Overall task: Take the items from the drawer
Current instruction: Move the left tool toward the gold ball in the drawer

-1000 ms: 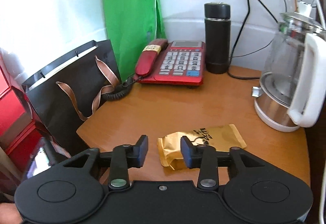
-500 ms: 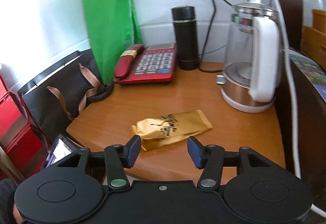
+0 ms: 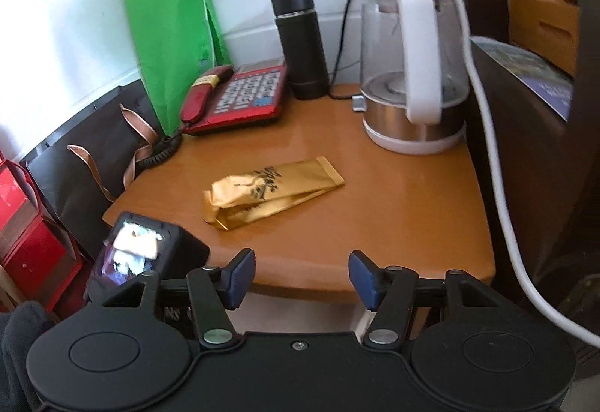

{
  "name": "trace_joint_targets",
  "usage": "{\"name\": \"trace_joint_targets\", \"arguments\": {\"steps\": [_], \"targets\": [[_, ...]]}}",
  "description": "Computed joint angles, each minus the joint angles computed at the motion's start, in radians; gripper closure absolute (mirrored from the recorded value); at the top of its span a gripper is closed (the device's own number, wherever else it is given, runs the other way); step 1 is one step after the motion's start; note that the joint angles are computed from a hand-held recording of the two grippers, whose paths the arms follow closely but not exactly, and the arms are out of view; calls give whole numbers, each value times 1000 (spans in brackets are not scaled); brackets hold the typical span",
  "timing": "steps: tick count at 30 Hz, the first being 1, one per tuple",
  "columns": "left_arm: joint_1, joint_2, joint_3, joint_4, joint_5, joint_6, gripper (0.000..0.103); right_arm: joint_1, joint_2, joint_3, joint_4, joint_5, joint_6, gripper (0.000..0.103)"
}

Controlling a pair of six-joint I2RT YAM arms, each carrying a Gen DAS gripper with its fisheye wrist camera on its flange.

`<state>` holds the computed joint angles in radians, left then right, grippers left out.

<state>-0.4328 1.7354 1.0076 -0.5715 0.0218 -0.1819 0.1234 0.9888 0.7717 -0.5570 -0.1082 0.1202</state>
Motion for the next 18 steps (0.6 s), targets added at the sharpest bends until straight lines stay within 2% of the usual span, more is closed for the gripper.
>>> {"name": "trace_joint_targets", "arguments": {"steps": [11, 18], "targets": [[-31, 93, 87, -58, -31, 17, 40, -87, -54, -56, -11, -60, -21, 46], [-23, 125, 117, -80, -15, 0, 40, -118, -64, -73, -8, -86, -22, 46]]}}
